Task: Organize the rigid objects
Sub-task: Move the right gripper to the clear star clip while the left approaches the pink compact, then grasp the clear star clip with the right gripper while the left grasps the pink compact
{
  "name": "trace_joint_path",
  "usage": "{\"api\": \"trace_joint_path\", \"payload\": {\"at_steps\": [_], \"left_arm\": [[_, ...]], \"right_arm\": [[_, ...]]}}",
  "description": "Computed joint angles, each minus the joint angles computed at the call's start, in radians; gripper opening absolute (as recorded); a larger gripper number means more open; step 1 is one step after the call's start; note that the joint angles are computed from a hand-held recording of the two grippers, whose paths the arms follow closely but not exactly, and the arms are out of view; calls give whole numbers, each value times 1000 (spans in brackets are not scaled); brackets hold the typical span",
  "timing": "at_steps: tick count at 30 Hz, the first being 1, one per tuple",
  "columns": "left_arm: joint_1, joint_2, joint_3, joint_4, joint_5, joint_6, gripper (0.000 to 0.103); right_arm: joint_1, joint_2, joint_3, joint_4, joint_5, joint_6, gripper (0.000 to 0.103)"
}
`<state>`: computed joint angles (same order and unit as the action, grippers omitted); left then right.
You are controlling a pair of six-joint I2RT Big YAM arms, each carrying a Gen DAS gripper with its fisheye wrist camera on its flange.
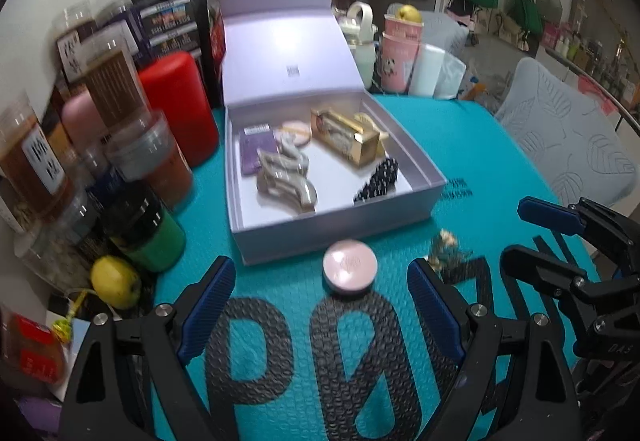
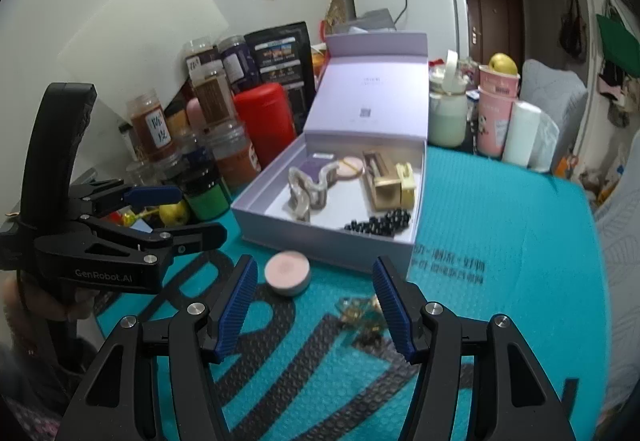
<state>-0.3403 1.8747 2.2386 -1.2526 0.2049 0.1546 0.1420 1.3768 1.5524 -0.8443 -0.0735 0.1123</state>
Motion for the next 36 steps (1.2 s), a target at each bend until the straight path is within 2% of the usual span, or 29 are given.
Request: {"api": "trace_joint_path", "payload": {"at_steps": [8, 24, 27, 30, 36], "left_arm": [[2, 1, -48, -1, 42, -25, 89], [-15, 61, -42, -21, 112, 10, 89], [-17, 81, -22, -29, 119, 15, 89], [-19, 120, 25, -54, 123, 5, 89], [-21, 200, 136, -118, 129, 3, 89]], "right_arm": [[1, -20, -74, 30, -1, 23, 60], [-59, 27, -111, 21, -35, 83, 67], [-68, 46, -101, 18, -43, 84, 68], [-76, 67, -89, 15, -53, 82, 74], [-97, 118, -52, -5, -87, 92, 74]]}}
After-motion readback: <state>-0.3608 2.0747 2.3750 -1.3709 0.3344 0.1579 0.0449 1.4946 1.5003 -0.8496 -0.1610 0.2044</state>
